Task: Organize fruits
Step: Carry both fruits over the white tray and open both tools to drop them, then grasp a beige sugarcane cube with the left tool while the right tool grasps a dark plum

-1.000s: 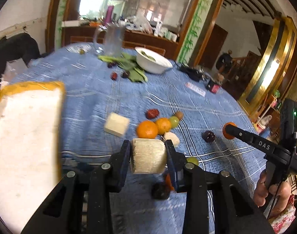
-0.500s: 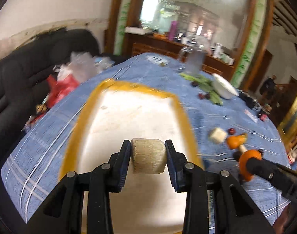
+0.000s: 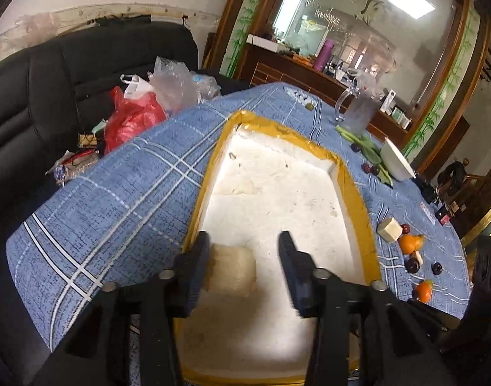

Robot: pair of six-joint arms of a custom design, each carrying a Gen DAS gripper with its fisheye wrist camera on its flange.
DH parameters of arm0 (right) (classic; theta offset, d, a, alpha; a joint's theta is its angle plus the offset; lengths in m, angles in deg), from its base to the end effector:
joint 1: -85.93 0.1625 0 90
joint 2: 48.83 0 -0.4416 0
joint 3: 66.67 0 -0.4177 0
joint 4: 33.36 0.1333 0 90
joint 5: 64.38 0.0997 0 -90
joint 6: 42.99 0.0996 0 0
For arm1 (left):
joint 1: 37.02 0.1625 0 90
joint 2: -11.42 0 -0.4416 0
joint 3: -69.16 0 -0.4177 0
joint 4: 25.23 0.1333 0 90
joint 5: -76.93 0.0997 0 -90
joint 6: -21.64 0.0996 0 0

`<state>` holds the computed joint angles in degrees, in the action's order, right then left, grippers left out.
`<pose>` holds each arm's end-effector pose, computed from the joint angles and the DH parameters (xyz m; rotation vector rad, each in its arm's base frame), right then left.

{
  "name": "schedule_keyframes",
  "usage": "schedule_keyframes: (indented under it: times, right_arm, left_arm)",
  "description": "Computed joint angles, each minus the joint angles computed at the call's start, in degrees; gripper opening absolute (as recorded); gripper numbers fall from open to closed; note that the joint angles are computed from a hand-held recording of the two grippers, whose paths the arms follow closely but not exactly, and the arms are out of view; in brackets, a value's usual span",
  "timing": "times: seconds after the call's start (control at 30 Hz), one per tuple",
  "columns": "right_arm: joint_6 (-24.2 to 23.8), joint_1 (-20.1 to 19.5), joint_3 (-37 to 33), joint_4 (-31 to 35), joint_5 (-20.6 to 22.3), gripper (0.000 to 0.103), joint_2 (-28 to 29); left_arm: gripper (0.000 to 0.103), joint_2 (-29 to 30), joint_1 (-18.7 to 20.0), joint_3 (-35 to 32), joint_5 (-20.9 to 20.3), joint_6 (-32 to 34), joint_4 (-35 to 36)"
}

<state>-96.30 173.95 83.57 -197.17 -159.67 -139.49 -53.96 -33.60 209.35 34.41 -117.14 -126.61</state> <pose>0.1127 -0.3315 0.1722 1.2553 -2.6515 0.2615 -0.2650 -0.2229 0.0416 -0.4025 2.0910 -1.3234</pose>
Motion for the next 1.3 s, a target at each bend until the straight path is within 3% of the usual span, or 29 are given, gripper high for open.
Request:
schedule_keyframes:
  times: [0.07, 0.17, 0.3, 0.4, 0.6, 0.73, 0.83, 1.13, 1.3]
  right_arm:
    - [-0.51, -0.3, -0.17, 2.23, 1.1, 0.058, -2.82]
    - [-1.9, -1.74, -1.02, 7.08, 3.36, 0.058, -8.0]
    - [-5.45, -6.92, -3.6, 12.97, 7.02, 0.057, -16.15]
    - [-6.32, -11.24, -6.68, 12.44, 7.47, 0.068, -18.17]
    - [-4.68, -19.21, -12.55, 9.47, 6.53, 0.069, -16.18]
    - [-2.95, -21.39, -15.2, 9.47, 6.46, 0.069, -14.12]
    - [-2.54, -22.48, -16.6, 8.69, 6.49, 0.069, -12.21]
    - [1.61, -20.18, -21.11, 2.1, 2.48, 0.068, -3.05]
    - [1.41, -20.32, -22.22, 0.85, 2.69, 0.058, -0.87]
  left_arm:
    - [0.061, 0.54, -0.35, -0.85, 0.68, -0.48, 1.16]
    - [0.064, 1.6, -0.32, -2.03, 1.13, 0.22, 0.89]
    - [0.065, 2.52, -0.74, -3.23, 2.13, 1.94, -0.37]
    - [0.073, 4.03, -0.64, -4.6, 4.16, 4.92, -2.39]
    - [0.073, 9.98, 2.59, -8.21, 8.03, 21.57, -16.36]
    - [0.073, 15.23, 5.91, -10.66, 8.16, 37.89, -32.24]
    - [0.073, 17.33, 8.9, -13.11, 7.7, 46.03, -38.76]
    - [0.073, 23.28, 20.09, -20.41, 5.11, 61.35, -49.92]
    - [0.073, 26.14, 23.36, -24.44, 7.59, 63.03, -45.87]
